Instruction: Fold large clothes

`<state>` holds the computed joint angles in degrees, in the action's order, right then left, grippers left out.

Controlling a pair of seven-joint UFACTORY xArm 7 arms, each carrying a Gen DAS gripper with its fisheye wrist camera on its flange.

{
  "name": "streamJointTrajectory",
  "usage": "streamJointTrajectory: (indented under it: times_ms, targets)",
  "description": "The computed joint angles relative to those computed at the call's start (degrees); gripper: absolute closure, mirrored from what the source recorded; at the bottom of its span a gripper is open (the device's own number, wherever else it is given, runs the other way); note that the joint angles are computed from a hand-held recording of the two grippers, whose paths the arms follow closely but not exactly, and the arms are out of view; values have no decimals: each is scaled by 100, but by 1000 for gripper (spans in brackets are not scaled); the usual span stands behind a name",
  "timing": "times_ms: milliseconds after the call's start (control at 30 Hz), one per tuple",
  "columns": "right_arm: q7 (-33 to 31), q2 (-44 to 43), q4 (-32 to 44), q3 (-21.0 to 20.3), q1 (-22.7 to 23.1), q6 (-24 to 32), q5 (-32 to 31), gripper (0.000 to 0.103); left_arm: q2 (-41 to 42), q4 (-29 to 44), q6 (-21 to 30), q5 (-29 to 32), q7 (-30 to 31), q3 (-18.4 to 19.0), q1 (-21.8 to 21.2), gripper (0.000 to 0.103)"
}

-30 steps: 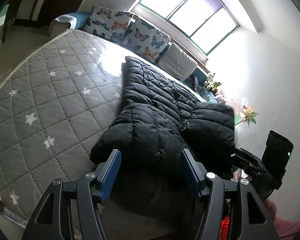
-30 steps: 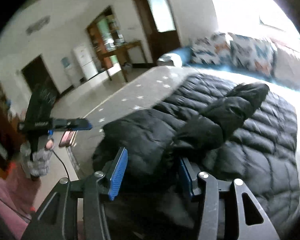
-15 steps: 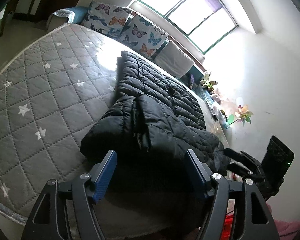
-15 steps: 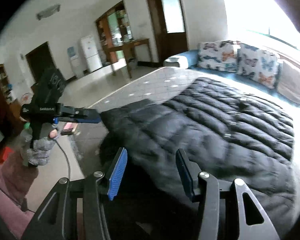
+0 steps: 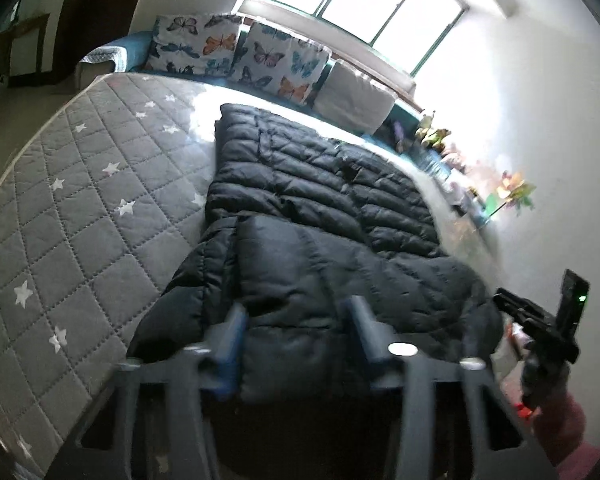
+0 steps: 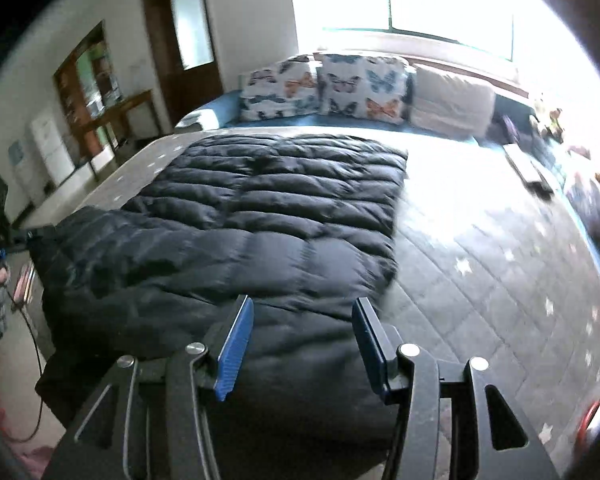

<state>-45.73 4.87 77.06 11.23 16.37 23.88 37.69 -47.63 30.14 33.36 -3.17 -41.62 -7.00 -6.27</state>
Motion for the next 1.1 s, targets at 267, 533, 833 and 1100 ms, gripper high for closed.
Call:
streamJointTrajectory:
  times_ms: [267,533,833,1100]
  targets:
    - [-232,-14,-278,-2,-152,-28,481,47,465,657,-205,807,-115,-535,530,85]
    - [-548,254,-385,117,-155,-337,869,46,458,-99,-403,540,-279,-195,145,85]
    - [-312,-21,-136,99,-52,-288,375,45,505,-211,-573,565,-227,-188,223,81]
    - [513,849,657,147,236,-329,-584,41,454,-286,-561,637,-380,-300,314,80]
